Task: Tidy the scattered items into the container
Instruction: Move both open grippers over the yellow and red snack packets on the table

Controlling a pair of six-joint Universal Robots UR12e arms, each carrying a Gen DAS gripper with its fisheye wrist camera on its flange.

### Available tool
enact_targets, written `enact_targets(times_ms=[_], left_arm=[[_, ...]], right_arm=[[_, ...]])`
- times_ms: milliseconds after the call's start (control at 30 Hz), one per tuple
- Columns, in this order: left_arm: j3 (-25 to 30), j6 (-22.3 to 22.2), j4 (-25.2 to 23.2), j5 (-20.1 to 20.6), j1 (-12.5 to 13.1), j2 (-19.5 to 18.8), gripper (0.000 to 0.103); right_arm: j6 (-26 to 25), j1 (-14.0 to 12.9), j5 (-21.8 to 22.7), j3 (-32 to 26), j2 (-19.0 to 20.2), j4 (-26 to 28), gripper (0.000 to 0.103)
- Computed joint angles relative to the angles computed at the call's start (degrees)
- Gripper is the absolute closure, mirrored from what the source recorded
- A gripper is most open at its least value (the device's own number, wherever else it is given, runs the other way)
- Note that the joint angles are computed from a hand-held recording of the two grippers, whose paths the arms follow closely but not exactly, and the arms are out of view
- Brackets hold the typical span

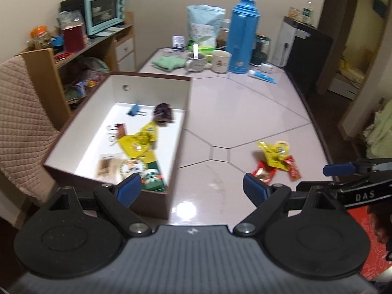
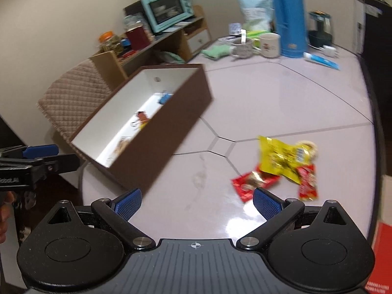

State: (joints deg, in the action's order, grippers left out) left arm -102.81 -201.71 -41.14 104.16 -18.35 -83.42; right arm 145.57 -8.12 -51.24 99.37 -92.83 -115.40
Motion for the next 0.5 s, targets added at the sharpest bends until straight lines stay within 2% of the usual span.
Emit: enact_targets(times_ms=[233, 500], left_arm=[[2.0, 3.0, 2.0, -3.8, -1.1, -3.1, 0.016], [4.1, 5.3, 1.5, -7.4, -1.3, -6.3, 0.017]], right_arm=[[4.2, -2.8, -2.5, -0.2, 0.6, -1.9, 0.003], [7.1, -4.0, -5.6, -1.0, 2.2, -3.6, 0.004]])
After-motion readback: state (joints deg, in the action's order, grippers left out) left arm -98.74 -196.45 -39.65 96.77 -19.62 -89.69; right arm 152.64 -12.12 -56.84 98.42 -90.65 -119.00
